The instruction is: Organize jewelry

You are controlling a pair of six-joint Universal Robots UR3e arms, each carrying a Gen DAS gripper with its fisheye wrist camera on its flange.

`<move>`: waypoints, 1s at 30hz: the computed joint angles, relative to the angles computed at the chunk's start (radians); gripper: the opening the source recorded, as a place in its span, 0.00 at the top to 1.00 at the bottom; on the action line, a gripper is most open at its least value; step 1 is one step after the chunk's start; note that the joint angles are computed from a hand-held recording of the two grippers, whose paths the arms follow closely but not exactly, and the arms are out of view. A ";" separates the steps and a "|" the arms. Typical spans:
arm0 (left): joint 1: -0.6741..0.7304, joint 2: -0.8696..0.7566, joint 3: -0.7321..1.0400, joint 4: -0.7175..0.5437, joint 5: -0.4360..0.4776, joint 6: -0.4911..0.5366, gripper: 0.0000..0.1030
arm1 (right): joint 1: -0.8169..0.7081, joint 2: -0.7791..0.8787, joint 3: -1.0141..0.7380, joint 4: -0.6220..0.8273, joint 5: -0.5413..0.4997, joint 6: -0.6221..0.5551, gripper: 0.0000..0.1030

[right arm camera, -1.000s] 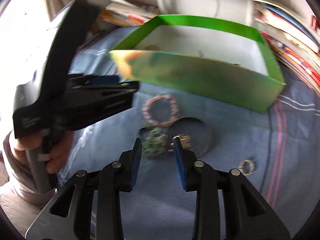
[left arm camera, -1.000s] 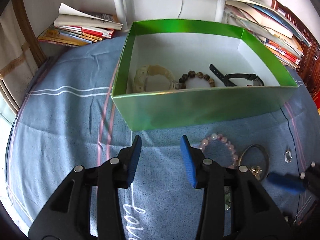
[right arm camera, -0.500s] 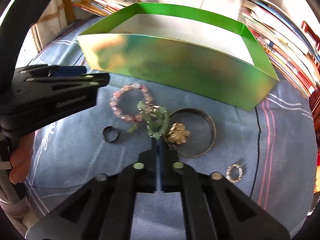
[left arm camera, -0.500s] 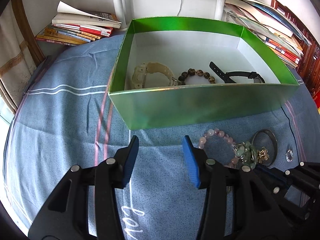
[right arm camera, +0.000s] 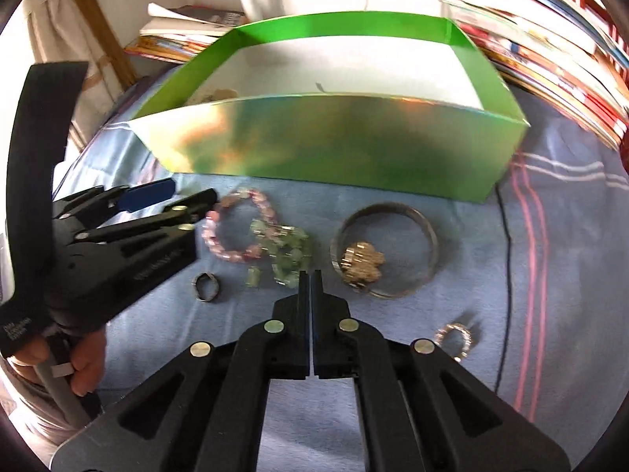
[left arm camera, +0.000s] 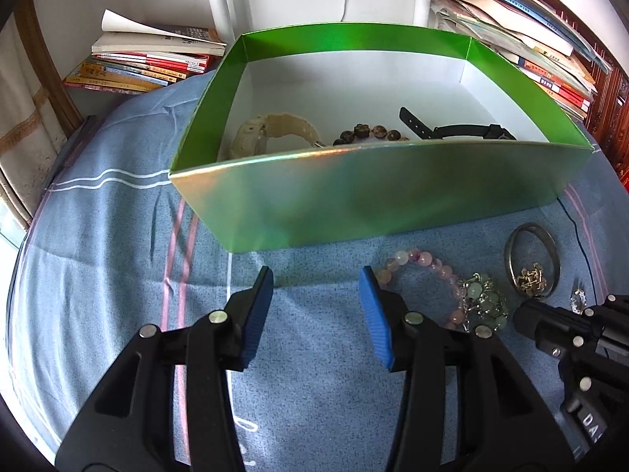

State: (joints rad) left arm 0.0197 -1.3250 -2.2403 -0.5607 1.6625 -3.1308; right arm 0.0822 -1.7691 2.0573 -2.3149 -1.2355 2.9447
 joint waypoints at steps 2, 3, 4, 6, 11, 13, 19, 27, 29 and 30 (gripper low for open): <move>0.008 0.000 -0.013 0.024 -0.010 0.004 0.55 | 0.048 0.055 -0.037 -0.042 -0.023 0.016 0.86; 0.014 0.000 -0.020 0.037 -0.016 0.008 0.55 | 0.072 0.078 -0.050 -0.064 -0.044 0.023 0.79; 0.019 0.000 -0.029 0.054 -0.020 0.010 0.53 | 0.094 0.101 -0.060 -0.093 -0.071 0.040 0.61; 0.034 0.006 -0.044 0.073 -0.032 0.014 0.51 | 0.124 0.138 -0.071 -0.154 -0.122 0.066 0.58; 0.067 0.025 -0.070 0.088 -0.072 0.027 0.50 | 0.154 0.189 -0.073 -0.226 -0.188 0.075 0.81; 0.067 0.025 -0.072 0.090 -0.071 0.027 0.50 | 0.143 0.184 -0.069 -0.221 -0.183 0.067 0.83; 0.049 0.030 -0.092 0.122 -0.030 0.001 0.70 | 0.046 0.125 -0.014 -0.214 -0.093 0.057 0.84; 0.108 0.093 -0.129 0.101 -0.051 -0.023 0.79 | 0.001 0.073 0.070 -0.276 -0.055 0.042 0.84; 0.123 0.103 -0.132 0.095 -0.067 -0.018 0.78 | -0.002 0.059 0.087 -0.291 -0.042 0.032 0.84; 0.126 0.104 -0.132 0.094 -0.071 -0.015 0.77 | -0.003 0.057 0.090 -0.295 -0.034 0.026 0.84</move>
